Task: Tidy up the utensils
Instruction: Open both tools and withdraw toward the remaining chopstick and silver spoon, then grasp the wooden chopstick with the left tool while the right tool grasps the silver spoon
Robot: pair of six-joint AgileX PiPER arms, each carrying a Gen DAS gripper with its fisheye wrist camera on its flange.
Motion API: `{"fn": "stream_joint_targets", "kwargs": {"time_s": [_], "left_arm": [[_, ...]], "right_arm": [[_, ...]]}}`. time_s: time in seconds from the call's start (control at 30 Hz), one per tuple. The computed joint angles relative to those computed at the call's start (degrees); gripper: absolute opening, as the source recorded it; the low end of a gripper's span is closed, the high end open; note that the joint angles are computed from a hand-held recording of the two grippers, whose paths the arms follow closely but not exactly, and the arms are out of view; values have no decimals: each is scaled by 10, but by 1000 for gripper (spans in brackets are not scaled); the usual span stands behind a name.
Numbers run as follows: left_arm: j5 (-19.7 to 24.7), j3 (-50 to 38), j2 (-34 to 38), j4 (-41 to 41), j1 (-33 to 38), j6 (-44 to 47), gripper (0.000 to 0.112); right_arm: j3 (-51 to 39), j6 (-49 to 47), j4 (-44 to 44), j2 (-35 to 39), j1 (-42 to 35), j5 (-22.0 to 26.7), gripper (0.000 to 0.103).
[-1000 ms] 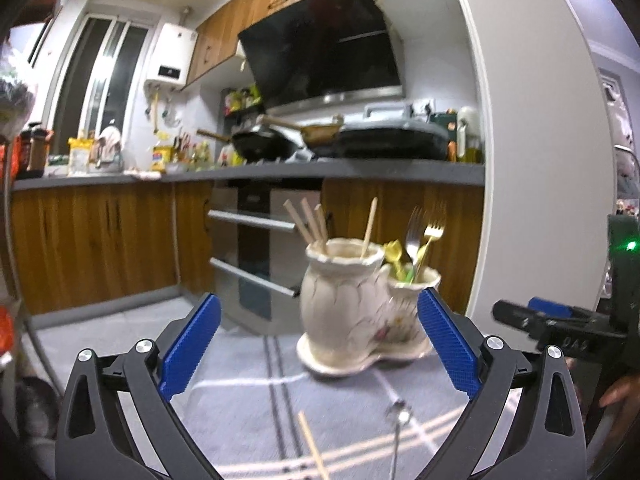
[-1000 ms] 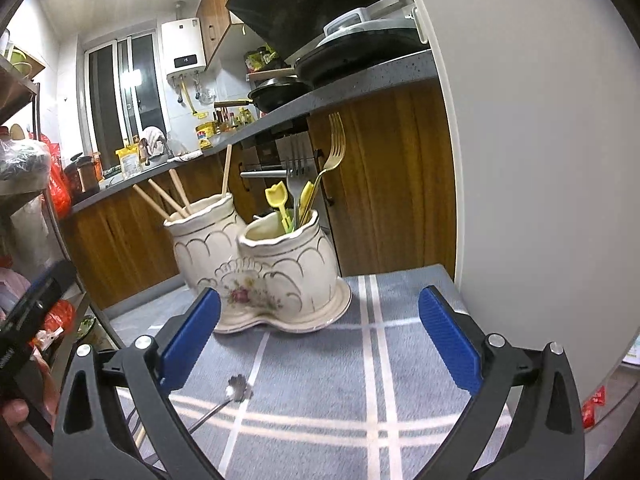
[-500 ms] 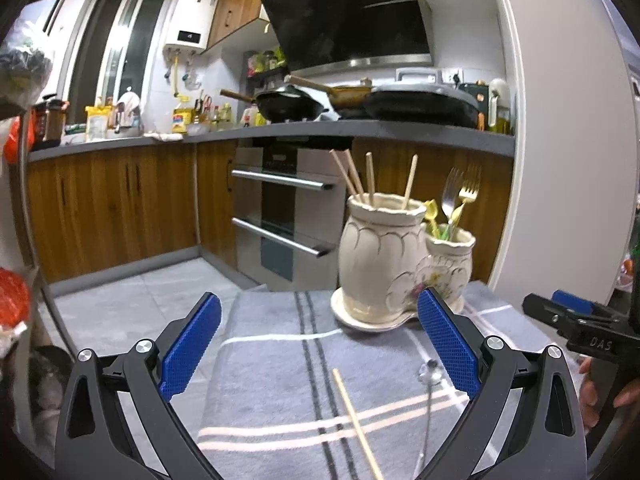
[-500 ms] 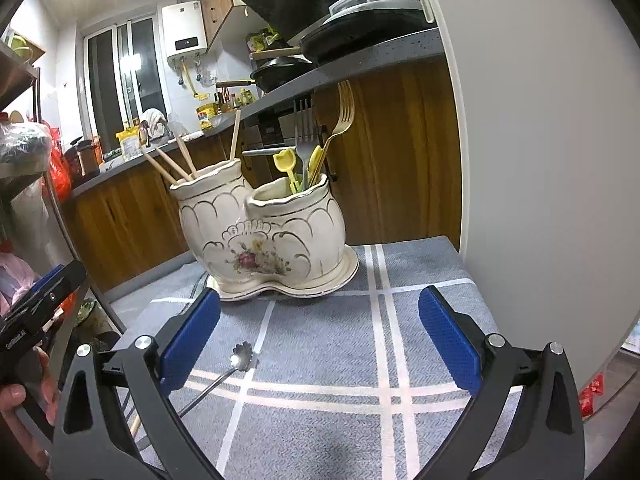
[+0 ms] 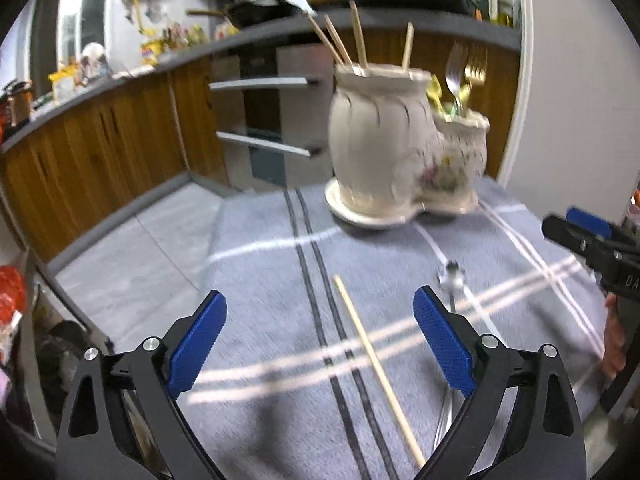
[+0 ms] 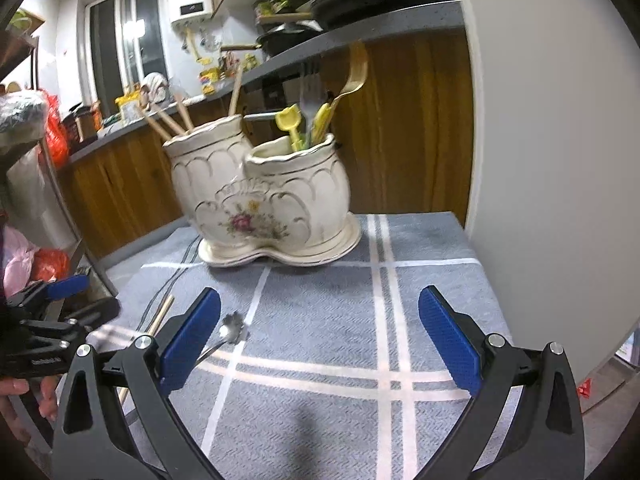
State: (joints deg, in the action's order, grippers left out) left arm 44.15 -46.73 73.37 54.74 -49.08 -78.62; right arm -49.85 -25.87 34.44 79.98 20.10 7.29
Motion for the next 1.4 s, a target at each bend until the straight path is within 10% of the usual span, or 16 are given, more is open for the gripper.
{"fn": "stream_joint_targets", "kwargs": {"time_s": [0.13, 0.6, 1.4], "left_arm": [[-36, -3, 7, -78, 15, 80, 62], [-47, 4, 31, -131, 9, 124, 9], [-163, 48, -11, -236, 97, 227, 8]], "right_arm": [[-5, 41, -43, 5, 0, 5, 98], [-37, 54, -76, 14, 22, 94, 92], [-170, 320, -371, 132, 182, 252, 32]]}}
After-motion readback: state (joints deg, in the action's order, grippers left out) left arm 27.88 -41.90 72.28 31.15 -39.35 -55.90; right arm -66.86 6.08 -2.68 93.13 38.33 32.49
